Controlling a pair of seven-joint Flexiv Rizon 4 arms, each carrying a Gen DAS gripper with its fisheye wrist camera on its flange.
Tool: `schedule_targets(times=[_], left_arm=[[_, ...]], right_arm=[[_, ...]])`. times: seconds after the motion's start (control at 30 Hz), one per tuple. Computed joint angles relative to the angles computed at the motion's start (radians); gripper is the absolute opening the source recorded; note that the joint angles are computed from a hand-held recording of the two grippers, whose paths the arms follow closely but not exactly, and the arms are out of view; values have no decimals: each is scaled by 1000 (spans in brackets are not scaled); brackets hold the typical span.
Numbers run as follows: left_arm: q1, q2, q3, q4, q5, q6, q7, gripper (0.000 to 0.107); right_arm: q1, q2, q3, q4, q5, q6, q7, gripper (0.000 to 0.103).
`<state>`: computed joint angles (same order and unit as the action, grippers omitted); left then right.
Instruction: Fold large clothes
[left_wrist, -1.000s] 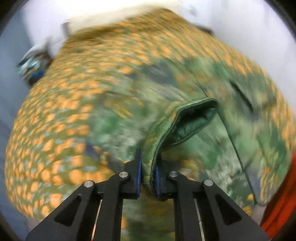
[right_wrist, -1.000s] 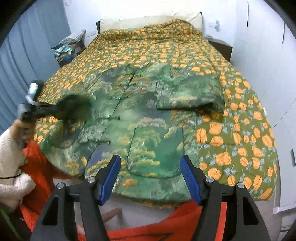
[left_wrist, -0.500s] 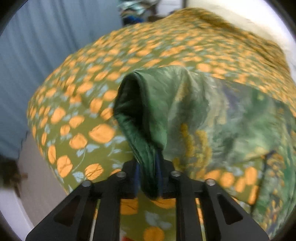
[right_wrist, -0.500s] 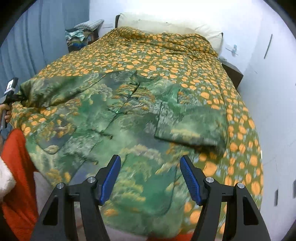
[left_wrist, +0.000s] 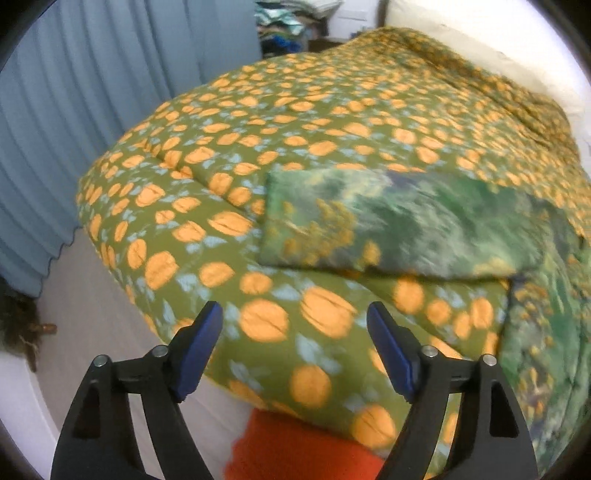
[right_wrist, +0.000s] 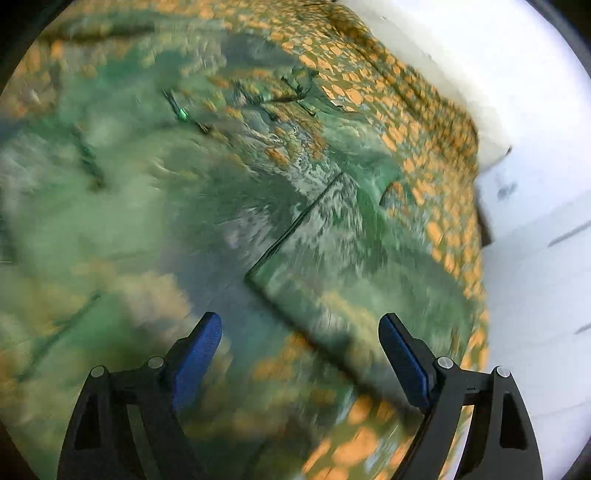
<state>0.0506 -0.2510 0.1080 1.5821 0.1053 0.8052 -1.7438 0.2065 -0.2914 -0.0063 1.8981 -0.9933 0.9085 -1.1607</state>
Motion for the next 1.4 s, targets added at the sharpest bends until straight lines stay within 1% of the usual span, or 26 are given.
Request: schedule_targets(times=[0.07,0.1,0.13,0.17,0.2,0.23,0.33,0.43,0.5,0.57,0.67,0.77,0.8,0.93,0.97,1.0,1.03,1.07,1.1,1.13,1.17,1.2,1.23,1.3,1.37,1.4], left_arm=[[-13,12,-14,12,-13,-15,9,82],[-17,18,-20,17,-21,-21,14,82],[-22,22,-30,22,-37,-28,23,82],[-26,21,-37,21,-49,-29,30,82],[-31,20,-43,19,-59,-30,37,82],[-39,21,-50,16,-66,-31,44,82],[-65,29,-69,12,-83,-23,65,82],[-84,24,-86,0,-114,-8,84,82],[-96,20,-95,-7,-134,0,94,82],[-112,12,-102,-15,-140,3,97,82],[-129,2,-104,-20,-145,-7,99,82],[-141,2,-104,-17,-148,-23,92,82],[-144,4,-103,-15,-148,-25,90,82],[-157,18,-99,-5,-123,-21,87,82],[-160,22,-97,-2,-112,-13,84,82],[-163,26,-96,3,-104,-2,82,85],[-165,29,-94,9,-95,13,77,87],[-166,33,-93,16,-90,33,70,92],[-166,36,-93,25,-90,57,66,94],[-165,39,-94,38,-94,87,63,97],[-162,42,-99,53,-115,118,67,99],[-158,43,-104,66,-137,142,74,99],[-155,44,-110,79,-162,165,79,99],[-153,45,-118,99,-199,193,91,99],[-151,51,-132,137,-254,260,122,99],[-154,53,-135,153,-268,294,128,99]], right_arm=[[4,-38,-21,-19,-43,-9,15,86],[-5,-44,-19,-26,-20,4,9,82],[-21,-40,-8,-37,45,24,-4,61],[-28,-30,-7,-43,84,28,7,43],[-33,-7,-19,-41,88,40,55,15],[-51,28,-31,-27,92,79,117,13],[-123,141,-48,11,126,159,278,13],[-211,253,-53,52,162,193,420,13],[-273,309,-53,72,244,191,469,13],[-334,346,-55,103,300,190,513,13],[-419,383,-54,183,342,204,594,13],[-474,389,-60,252,443,197,644,13],[-484,390,-58,266,463,195,653,13],[-505,377,-68,325,627,199,662,13],[-510,384,-66,342,647,205,668,14],[-514,386,-64,352,664,212,681,22],[-523,394,-60,363,657,209,707,31],[-531,404,-55,374,643,217,729,35],[-541,418,-49,392,625,228,746,44],[-553,440,-38,402,589,218,772,52],[-566,467,-21,410,538,191,804,57],[-574,489,-10,421,507,181,821,64],[-583,515,6,428,465,178,843,66],[-588,570,40,438,398,175,869,68],[-595,614,78,439,322,162,906,71],[-612,646,109,443,249,159,954,73]])
